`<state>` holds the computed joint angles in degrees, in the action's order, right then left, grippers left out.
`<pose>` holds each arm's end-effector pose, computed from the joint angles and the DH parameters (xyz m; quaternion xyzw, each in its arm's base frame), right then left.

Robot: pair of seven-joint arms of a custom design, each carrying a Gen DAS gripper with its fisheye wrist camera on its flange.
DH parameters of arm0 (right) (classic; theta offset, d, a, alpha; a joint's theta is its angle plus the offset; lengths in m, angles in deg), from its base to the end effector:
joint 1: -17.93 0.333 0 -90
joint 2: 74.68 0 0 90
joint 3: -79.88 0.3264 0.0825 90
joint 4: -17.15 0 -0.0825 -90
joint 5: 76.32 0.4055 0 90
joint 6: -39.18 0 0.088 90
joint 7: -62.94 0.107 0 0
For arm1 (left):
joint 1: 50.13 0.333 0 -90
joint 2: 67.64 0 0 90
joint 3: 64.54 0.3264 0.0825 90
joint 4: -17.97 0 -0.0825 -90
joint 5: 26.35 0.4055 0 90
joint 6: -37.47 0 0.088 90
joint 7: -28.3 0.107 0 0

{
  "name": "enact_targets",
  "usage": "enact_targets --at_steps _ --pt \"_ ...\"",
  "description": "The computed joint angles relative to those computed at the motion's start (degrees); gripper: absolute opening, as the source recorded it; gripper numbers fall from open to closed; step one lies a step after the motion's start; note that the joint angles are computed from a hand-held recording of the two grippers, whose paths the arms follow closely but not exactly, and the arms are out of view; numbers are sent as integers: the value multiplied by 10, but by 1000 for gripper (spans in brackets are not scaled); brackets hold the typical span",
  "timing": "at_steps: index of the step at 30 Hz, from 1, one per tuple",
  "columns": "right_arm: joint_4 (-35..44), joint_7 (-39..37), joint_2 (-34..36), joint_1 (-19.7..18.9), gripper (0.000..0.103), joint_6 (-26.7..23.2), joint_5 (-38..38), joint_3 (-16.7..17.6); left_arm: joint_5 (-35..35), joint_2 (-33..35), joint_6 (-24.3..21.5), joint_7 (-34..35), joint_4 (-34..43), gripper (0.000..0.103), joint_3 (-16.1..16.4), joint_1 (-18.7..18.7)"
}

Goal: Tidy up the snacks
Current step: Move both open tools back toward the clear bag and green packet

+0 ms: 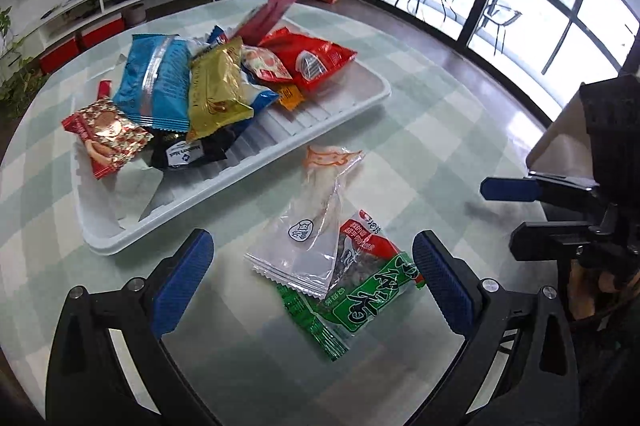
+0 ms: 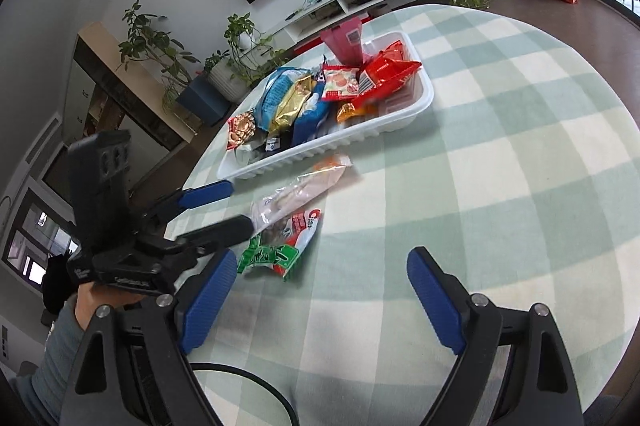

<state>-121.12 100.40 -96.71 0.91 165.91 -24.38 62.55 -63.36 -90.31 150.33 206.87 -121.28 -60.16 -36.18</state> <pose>0.3974 -0.2477 0.4780 -0.5769 0.6971 -0.0461 0.4232 0.4262 0.1015 0.4581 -0.2896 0.9076 -0.3038 0.0106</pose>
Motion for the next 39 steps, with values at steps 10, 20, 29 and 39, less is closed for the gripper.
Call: enact_targets --at_steps 10,20,29,39 --pt "1 15 8 -5 86 -2 -28 6 46 35 25 -43 28 90 -39 -28" --pt "6 29 16 -9 84 -20 -60 9 82 34 34 -49 18 72 -47 -55" --pt "7 55 11 -20 84 -4 -79 12 73 14 -30 -12 8 72 -33 -46" --pt "84 73 66 7 84 -19 -107 32 74 -22 -23 22 -32 72 -9 -14"
